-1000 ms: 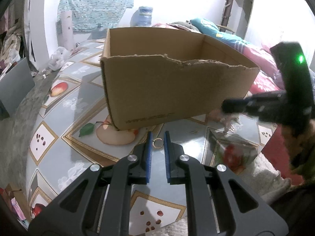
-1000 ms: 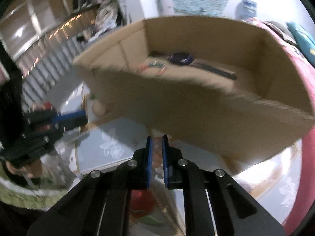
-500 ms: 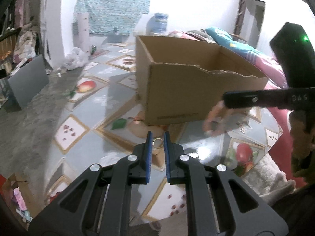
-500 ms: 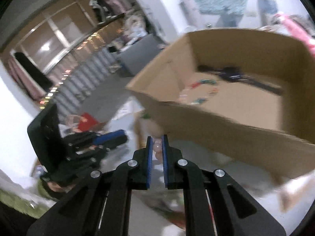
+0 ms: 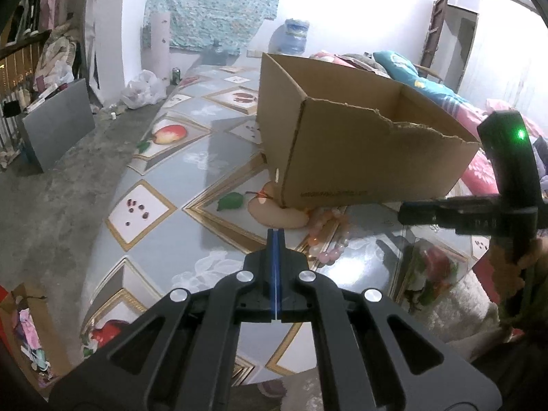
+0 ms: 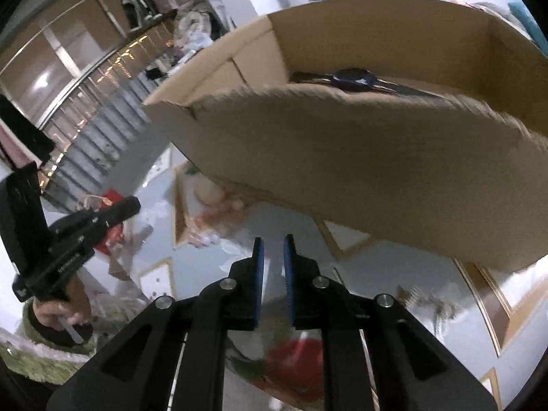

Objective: Organize jewelry

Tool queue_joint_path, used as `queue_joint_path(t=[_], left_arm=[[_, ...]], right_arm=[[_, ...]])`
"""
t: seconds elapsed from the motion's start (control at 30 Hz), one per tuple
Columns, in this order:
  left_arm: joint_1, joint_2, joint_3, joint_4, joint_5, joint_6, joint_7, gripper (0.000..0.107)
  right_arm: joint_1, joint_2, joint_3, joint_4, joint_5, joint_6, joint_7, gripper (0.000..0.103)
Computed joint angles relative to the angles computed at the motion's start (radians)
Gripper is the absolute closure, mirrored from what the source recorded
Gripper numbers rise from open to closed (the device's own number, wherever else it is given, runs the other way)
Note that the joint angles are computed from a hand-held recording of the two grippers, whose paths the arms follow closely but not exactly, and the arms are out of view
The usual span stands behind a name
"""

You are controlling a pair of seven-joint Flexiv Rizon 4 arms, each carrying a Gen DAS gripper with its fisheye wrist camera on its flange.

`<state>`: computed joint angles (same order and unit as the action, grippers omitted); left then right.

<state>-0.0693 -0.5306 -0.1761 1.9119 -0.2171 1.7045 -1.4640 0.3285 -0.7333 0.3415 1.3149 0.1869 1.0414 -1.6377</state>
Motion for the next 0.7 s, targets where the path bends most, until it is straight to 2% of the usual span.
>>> queue_joint_path(t=[0.3, 0.5, 0.7], left_arm=[[0.082, -0.012, -0.094, 0.000, 0.011, 0.035, -0.001, 0.107], [0.152, -0.041, -0.197, -0.021, 0.044, 0.043, 0.014, 0.107], [0.162, -0.094, -0.262, -0.071, 0.064, 0.018, 0.052, 0.107]], right_arm=[[-0.006, 0.003, 0.014, 0.017, 0.008, 0.040, -0.019, 0.091], [-0.006, 0.020, 0.003, 0.044, 0.005, 0.060, -0.001, 0.091], [-0.016, 0.056, -0.011, 0.097, -0.002, 0.087, 0.034, 0.091]])
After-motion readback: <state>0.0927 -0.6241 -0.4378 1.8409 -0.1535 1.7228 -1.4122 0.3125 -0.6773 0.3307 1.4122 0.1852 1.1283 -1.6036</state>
